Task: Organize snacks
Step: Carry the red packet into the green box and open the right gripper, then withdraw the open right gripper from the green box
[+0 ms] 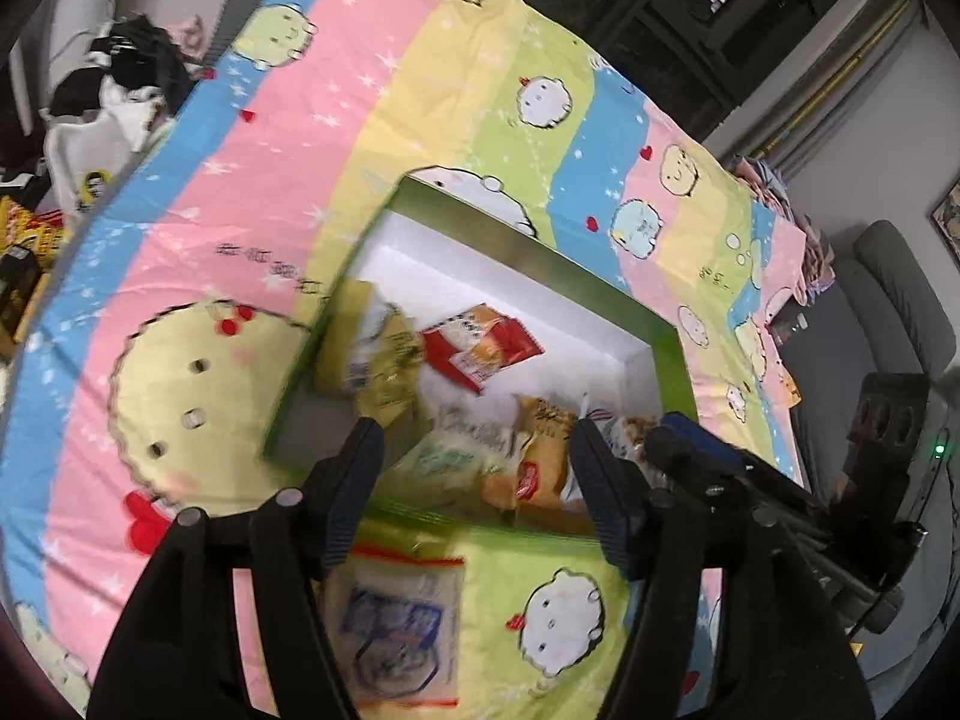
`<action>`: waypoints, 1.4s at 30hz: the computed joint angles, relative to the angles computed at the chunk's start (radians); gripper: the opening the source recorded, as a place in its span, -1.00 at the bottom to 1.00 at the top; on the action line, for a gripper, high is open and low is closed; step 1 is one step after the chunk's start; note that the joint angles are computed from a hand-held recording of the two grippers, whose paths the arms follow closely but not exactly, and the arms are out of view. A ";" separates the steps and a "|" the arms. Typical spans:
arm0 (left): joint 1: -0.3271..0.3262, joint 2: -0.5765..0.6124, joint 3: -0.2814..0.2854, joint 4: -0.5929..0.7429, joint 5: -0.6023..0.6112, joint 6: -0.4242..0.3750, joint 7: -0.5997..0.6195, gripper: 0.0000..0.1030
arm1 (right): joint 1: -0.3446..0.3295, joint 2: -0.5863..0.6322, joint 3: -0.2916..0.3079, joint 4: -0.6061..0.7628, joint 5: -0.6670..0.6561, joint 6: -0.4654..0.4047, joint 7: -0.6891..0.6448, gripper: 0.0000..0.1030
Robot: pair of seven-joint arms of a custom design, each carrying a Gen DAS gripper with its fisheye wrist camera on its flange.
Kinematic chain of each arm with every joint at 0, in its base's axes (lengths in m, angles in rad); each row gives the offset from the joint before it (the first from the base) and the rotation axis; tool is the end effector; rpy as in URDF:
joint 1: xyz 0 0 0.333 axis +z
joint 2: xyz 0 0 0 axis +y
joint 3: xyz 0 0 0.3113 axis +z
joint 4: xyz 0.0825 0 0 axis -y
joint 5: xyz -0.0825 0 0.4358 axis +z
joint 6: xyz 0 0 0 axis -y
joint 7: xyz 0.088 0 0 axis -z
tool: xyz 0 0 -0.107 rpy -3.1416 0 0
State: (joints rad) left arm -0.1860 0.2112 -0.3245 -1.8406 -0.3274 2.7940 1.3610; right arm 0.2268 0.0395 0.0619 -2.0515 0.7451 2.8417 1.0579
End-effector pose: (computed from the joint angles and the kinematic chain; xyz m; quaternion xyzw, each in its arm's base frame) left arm 0.6292 -0.3188 0.4763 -0.6520 0.6536 -0.3836 0.0229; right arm 0.6279 0.1490 0.4655 -0.6962 0.5888 -0.1242 0.3914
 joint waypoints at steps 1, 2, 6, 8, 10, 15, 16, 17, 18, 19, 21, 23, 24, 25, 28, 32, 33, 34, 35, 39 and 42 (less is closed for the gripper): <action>0.000 -0.024 0.004 -0.028 0.006 0.005 -0.007 0.26 | 0.001 -0.018 0.003 -0.016 0.020 0.004 -0.022 -0.12; -0.004 -0.044 0.010 -0.052 0.016 0.008 -0.019 0.27 | 0.003 -0.036 0.004 -0.031 0.049 0.005 -0.051 -0.12; -0.018 -0.114 0.033 -0.139 0.037 0.004 -0.064 0.36 | 0.026 -0.101 -0.007 -0.087 0.151 -0.017 -0.151 -0.09; -0.027 -0.142 0.040 -0.185 0.027 0.013 -0.073 0.36 | 0.039 -0.126 -0.015 -0.115 0.166 -0.031 -0.171 -0.07; -0.036 -0.167 0.045 -0.227 0.003 0.018 -0.070 0.36 | 0.046 -0.142 -0.018 -0.139 0.143 -0.047 -0.152 -0.07; -0.064 -0.212 0.055 -0.317 -0.228 0.057 0.066 0.36 | 0.057 -0.159 -0.022 -0.191 0.078 -0.081 -0.087 -0.07; -0.072 -0.218 0.059 -0.331 -0.294 0.063 0.111 0.36 | 0.060 -0.159 -0.023 -0.201 0.072 -0.087 -0.076 -0.07; -0.080 -0.222 0.063 -0.340 -0.388 0.066 0.177 0.36 | 0.061 -0.158 -0.023 -0.209 0.066 -0.096 -0.061 -0.07; -0.087 -0.224 0.069 -0.342 -0.487 0.063 0.249 0.35 | 0.063 -0.155 -0.025 -0.212 0.068 -0.105 -0.055 -0.07; -0.092 -0.224 0.074 -0.341 -0.564 0.059 0.301 0.35 | 0.066 -0.149 -0.027 -0.214 0.080 -0.115 -0.052 -0.07; -0.096 -0.223 0.082 -0.334 -0.692 0.041 0.378 0.33 | 0.071 -0.131 -0.033 -0.206 0.127 -0.148 -0.064 -0.07; -0.095 -0.220 0.087 -0.323 -0.769 0.023 0.430 0.33 | 0.069 -0.113 -0.035 -0.190 0.175 -0.187 -0.077 -0.07; -0.093 -0.216 0.088 -0.316 -0.778 0.014 0.442 0.33 | 0.067 -0.102 -0.033 -0.180 0.196 -0.204 -0.084 -0.07; -0.092 -0.214 0.087 -0.312 -0.782 0.008 0.448 0.33 | 0.066 -0.092 -0.030 -0.171 0.208 -0.212 -0.091 -0.07; -0.086 -0.199 0.085 -0.295 -0.777 -0.016 0.446 0.33 | 0.062 -0.060 -0.014 -0.147 0.212 -0.210 -0.085 -0.06; -0.076 -0.180 0.078 -0.276 -0.775 -0.041 0.465 0.33 | 0.051 -0.009 -0.001 -0.108 0.244 -0.235 -0.076 -0.07; -0.073 -0.174 0.077 -0.269 -0.769 -0.046 0.465 0.33 | 0.047 0.000 0.002 -0.100 0.248 -0.238 -0.073 -0.07; -0.070 -0.170 0.075 -0.263 -0.761 -0.053 0.465 0.32 | 0.044 0.014 0.005 -0.089 0.254 -0.245 -0.073 -0.07; -0.067 -0.166 0.073 -0.259 -0.751 -0.059 0.465 0.32 | 0.040 0.026 0.008 -0.079 0.262 -0.250 -0.072 -0.07; -0.062 -0.139 0.061 -0.233 -0.665 -0.088 0.431 -0.04 | 0.024 0.044 0.021 -0.067 0.316 -0.253 -0.098 -0.07; -0.065 -0.121 0.046 -0.217 -0.609 -0.087 0.408 -0.15 | 0.018 0.046 0.023 -0.067 0.323 -0.264 -0.110 -0.13</action>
